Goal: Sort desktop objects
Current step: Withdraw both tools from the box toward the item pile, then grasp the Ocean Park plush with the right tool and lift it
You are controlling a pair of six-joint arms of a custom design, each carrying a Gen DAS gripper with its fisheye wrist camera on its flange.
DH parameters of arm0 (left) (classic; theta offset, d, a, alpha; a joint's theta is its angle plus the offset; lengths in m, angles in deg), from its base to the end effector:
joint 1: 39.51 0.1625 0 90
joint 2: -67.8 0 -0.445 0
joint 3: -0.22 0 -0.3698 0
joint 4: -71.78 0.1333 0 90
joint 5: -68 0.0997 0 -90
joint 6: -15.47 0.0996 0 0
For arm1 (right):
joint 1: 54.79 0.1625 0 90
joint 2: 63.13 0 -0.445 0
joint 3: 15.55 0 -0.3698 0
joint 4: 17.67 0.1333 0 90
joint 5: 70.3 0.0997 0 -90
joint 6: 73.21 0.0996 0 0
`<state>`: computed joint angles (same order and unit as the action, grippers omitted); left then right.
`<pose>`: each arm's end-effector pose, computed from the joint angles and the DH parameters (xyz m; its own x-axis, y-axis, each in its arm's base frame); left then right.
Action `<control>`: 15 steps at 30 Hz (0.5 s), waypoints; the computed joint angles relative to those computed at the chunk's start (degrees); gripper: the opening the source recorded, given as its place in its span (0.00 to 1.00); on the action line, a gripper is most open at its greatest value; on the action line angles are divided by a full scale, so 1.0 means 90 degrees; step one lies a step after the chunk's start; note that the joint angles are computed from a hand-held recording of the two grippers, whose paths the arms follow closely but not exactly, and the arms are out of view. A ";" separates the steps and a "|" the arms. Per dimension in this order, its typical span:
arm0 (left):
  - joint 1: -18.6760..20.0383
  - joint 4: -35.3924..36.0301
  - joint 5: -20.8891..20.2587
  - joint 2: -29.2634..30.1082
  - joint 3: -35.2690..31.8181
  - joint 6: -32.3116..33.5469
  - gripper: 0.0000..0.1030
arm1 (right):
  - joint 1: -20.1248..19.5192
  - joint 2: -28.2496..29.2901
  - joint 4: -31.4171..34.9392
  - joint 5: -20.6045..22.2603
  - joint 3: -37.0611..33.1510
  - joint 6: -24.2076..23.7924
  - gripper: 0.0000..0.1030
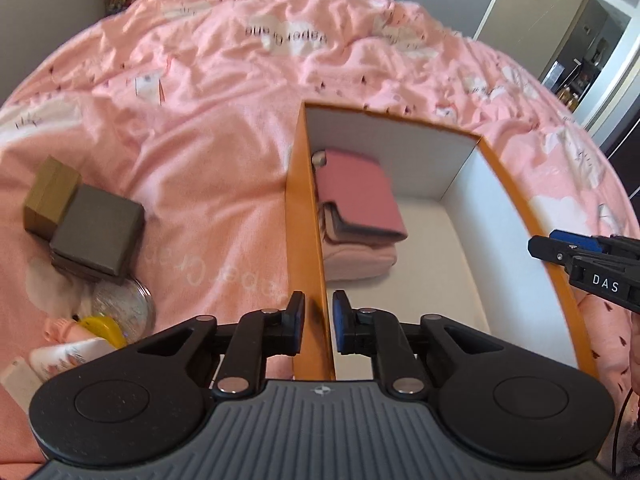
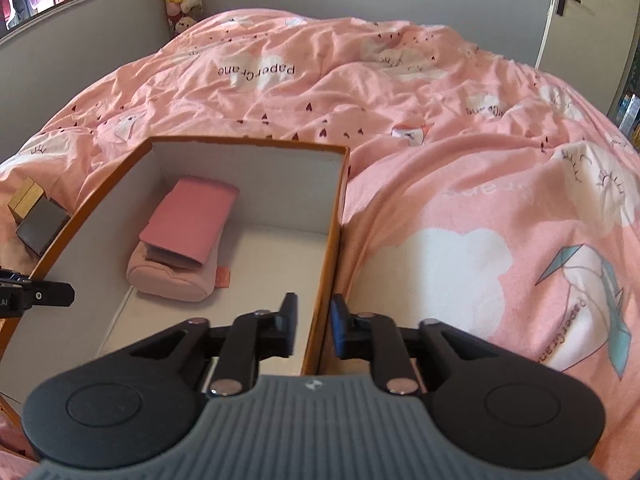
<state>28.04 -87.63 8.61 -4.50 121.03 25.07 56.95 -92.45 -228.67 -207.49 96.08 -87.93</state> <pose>-0.0224 -0.5361 0.2649 -0.7932 0.3025 -0.5285 0.4960 0.8245 -0.2724 0.2625 -0.4956 0.0234 -0.7013 -0.0157 0.7127 -0.4832 0.7455 -0.4591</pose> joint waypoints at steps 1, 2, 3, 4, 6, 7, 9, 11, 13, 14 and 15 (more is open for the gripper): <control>-0.0048 -0.0111 0.0022 -0.0130 0.0070 0.0071 0.22 | 0.0080 0.0042 -0.0258 -0.0029 -0.0015 -0.0203 0.38; -0.0090 -0.0149 0.0061 -0.0264 0.0116 0.0088 0.25 | 0.0157 0.0079 -0.0473 0.0005 -0.0017 -0.0377 0.37; -0.0117 -0.0100 0.0100 -0.0404 0.0132 0.0053 0.27 | 0.0236 0.0087 -0.0589 0.0121 -0.0003 -0.0493 0.37; -0.0133 -0.0014 0.0154 -0.0542 0.0135 -0.0013 0.27 | 0.0307 0.0089 -0.0631 0.0280 0.0016 -0.0515 0.37; -0.0140 0.0493 0.0353 -0.0828 0.0043 -0.0257 0.28 | 0.0411 0.0110 -0.0772 0.0786 0.0081 -0.0524 0.37; -0.0126 0.0780 0.0480 -0.0955 -0.0016 -0.0440 0.28 | 0.0465 0.0130 -0.0767 0.1039 0.0096 -0.0550 0.37; -0.0054 0.1070 0.0621 -0.1212 -0.0031 -0.0664 0.28 | 0.0594 0.0183 -0.0604 0.1447 0.0073 -0.0558 0.37; 0.0012 0.1272 0.0767 -0.1456 0.0005 -0.0786 0.28 | 0.0704 0.0190 -0.0290 0.1972 0.0070 -0.0465 0.37; 0.0084 0.1376 0.0922 -0.1701 0.0096 -0.0835 0.28 | 0.0812 0.0200 0.0204 0.2467 0.0030 -0.0408 0.37; 0.0120 0.1419 0.1003 -0.1792 0.0133 -0.0862 0.28 | 0.0886 0.0250 0.0403 0.2621 -0.0020 -0.0440 0.37; 0.0150 0.1483 0.1090 -0.1876 0.0161 -0.0902 0.28 | 0.0950 0.0306 0.0571 0.2709 -0.0078 -0.0499 0.37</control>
